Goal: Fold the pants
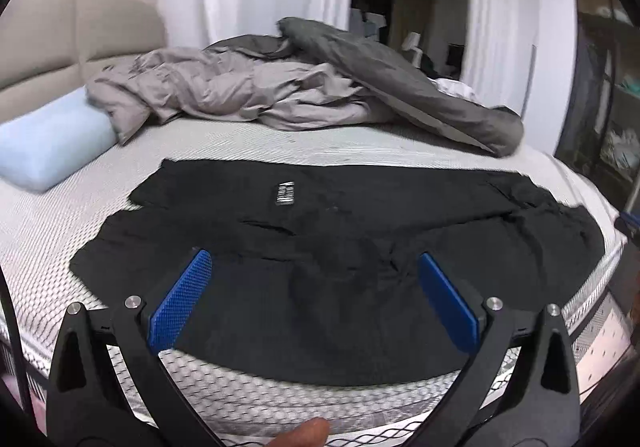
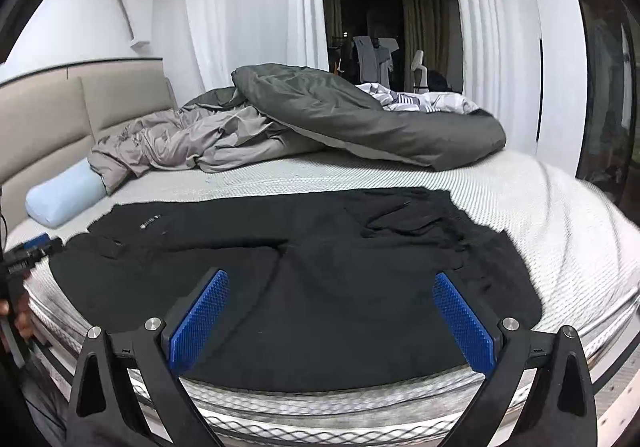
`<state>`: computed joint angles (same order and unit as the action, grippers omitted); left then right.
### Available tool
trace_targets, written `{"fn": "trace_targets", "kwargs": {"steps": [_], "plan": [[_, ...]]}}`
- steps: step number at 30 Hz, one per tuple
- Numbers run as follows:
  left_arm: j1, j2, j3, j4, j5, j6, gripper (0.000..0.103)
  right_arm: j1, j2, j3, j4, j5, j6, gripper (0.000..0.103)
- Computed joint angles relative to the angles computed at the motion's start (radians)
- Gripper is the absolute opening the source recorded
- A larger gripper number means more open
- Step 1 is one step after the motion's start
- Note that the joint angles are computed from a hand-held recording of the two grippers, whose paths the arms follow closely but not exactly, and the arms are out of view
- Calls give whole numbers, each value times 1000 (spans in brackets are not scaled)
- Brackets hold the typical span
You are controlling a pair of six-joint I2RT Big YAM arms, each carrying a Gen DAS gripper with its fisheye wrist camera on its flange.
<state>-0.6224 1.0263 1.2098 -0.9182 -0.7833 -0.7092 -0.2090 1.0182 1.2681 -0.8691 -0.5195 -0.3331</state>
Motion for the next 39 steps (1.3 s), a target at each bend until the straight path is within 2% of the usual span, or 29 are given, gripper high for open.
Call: {"fn": "trace_targets", "kwargs": {"steps": [3,6,10,13,16,18,20,21,23,24,25,27,29,32,33,36,38,39], "plan": [[51,-63,-37,-35,17,-94,102,-23,35,34,-23,39,-61,103],[135,-120,-74,-94,71,-207,102,-74,95,66,-49,28,-79,103],[270,-195,-146,-133,213,-310,102,-131,176,103,-102,-4,-40,103],[402,-280,-235,-100,358,-302,101,-160,182,83,-66,-39,-11,103],[505,-315,-287,-58,474,-291,89,-178,178,63,-32,-71,4,103],[580,-313,-299,-19,540,-249,83,-180,187,58,-18,-86,6,103],[657,-287,-294,3,590,-222,63,-173,202,60,-18,-93,16,103],[689,-273,-294,21,630,-226,59,-168,209,62,-17,-97,20,103],[741,-249,-299,67,702,-231,33,-162,212,59,-17,-92,30,103],[748,-235,-292,58,691,-241,7,-166,217,60,-21,-92,35,103],[751,-239,-291,63,676,-254,2,-174,222,67,-39,-95,42,103],[745,-301,-316,90,627,-252,2,-213,231,79,-83,-121,55,101],[719,-315,-301,53,533,-224,2,-277,245,88,-131,-174,73,97],[717,-316,-294,23,524,-206,1,-329,297,112,-193,-214,92,85],[714,-312,-290,16,518,-201,1,-343,322,124,-217,-257,106,84],[697,-285,-266,10,500,-208,1,-347,383,144,-195,-368,193,81],[683,-289,-263,-4,487,-221,0,-335,422,168,-177,-400,248,74],[676,-294,-262,-14,482,-226,0,-318,444,186,-157,-386,292,65]]}}
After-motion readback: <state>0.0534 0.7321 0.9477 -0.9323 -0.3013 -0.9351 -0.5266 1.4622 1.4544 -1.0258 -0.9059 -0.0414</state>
